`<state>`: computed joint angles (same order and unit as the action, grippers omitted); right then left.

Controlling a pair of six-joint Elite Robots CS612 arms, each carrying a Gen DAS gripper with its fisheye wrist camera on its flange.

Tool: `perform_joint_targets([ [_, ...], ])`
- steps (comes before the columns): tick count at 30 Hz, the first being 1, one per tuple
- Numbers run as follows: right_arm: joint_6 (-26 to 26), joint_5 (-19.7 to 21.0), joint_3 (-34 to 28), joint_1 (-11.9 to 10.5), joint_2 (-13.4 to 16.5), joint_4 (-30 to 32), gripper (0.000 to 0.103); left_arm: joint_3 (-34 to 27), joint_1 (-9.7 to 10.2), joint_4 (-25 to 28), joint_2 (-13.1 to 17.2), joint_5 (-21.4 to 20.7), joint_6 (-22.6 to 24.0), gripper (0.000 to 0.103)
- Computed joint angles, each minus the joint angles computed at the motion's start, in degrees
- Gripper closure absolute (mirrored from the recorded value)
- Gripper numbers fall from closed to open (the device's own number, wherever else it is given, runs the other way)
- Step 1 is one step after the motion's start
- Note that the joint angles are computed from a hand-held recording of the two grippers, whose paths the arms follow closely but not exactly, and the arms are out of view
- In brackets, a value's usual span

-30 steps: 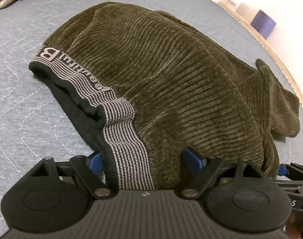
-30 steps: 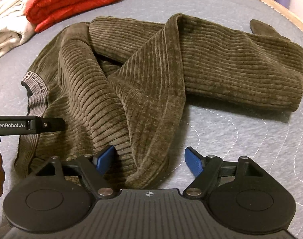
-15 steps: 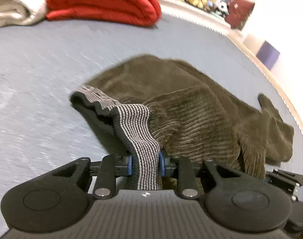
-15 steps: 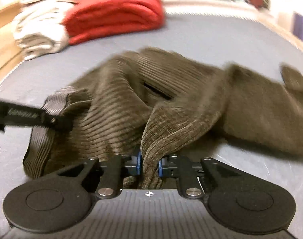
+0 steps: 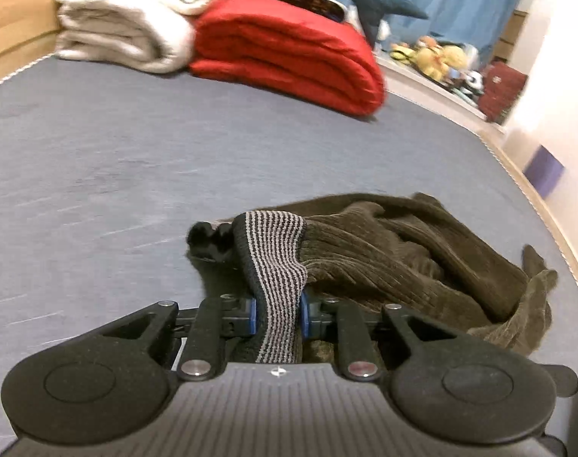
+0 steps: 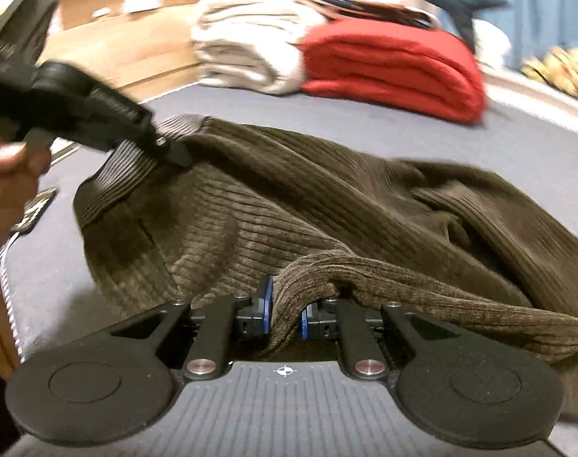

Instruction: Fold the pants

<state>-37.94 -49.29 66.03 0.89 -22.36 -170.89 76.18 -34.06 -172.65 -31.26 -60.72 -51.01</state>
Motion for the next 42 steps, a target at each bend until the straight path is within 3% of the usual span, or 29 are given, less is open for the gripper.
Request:
perform_joint_targets([
  [4,-7.88,5.56,0.53,0.7,-0.6,4.53,0.089,5.59,0.38,1.47,-3.46,1.86,-5.44,0.082],
  [7,-16.54,8.49,2.33,1.08,-2.14,10.27,0.089,7.49,0.57,5.47,-5.09,2.17,-8.91,0.082],
  [10,-21.24,7.03,2.69,2.01,-2.86,14.62,0.089,7.86,1.36,8.66,-5.58,-1.66,-12.0,0.079],
  [14,-20.36,2.88,2.81,2.45,-3.14,15.79,0.086,5.4,1.73,18.38,-5.58,-2.73,-17.1,0.052],
  [15,-19.89,2.18,2.75,2.44,-3.29,16.24,0.08,4.81,1.63,20.22,-5.55,-1.83,-18.11,0.047],
  [19,-18.23,3.03,2.58,1.99,-4.21,18.58,0.065,3.1,1.01,24.46,-5.25,1.65,-20.6,0.042],
  [21,-16.73,4.03,2.76,1.34,-4.55,18.46,0.057,0.87,0.61,28.38,-4.6,3.37,-23.15,0.036],
  [23,-15.14,5.1,2.58,0.58,-4.63,18.42,0.055,-0.5,0.06,30.31,-4.13,6.35,-25.83,0.026],
  [26,-9.9,5.57,2.83,-0.51,-4.57,13.14,0.038,-4.14,-0.92,35.16,-3.0,11.67,-28.27,0.024],
  [28,-5.95,5.61,3.19,-1.57,-4.55,9.0,0.035,-5.71,-1.11,30.21,-1.78,11.92,-23.6,0.023],
  [31,2.71,4.24,2.33,-2.81,-3.7,2.87,0.035,-8.52,-1.45,17.11,1.26,7.65,-9.44,0.025],
  [32,6.12,3.39,1.99,-3.25,-3.3,0.57,0.035,-9.89,-1.55,13.19,2.44,4.95,-4.36,0.032],
  [33,9.79,2.27,1.57,-3.69,-2.95,-1.59,0.035,-11.3,-1.59,9.08,3.69,1.49,0.93,0.048],
  [34,13.1,0.92,1.13,-3.99,-2.54,-3.38,0.035,-12.86,-1.66,5.17,5.04,-2.15,6.29,0.057],
  [35,16.41,-0.71,0.74,-4.34,-2.2,-4.99,0.035,-14.54,-1.82,2.45,6.42,-4.93,10.89,0.075],
  [36,19.63,-2.63,0.3,-4.73,-1.8,-6.59,0.035,-16.42,-2.0,1.3,7.74,-7.29,14.65,0.088],
  [37,22.96,-4.79,-0.14,-5.19,-1.55,-8.69,0.035,-18.63,-2.09,1.6,9.03,-10.28,17.33,0.091],
  [40,29.17,-10.2,-1.11,-6.51,-1.16,-13.16,0.036,-24.17,-1.75,3.55,12.07,-18.58,19.8,0.092],
  [42,32.79,-12.25,-2.74,-7.66,-1.07,-12.61,0.036,-27.47,-1.89,5.27,13.93,-21.2,22.82,0.091],
])
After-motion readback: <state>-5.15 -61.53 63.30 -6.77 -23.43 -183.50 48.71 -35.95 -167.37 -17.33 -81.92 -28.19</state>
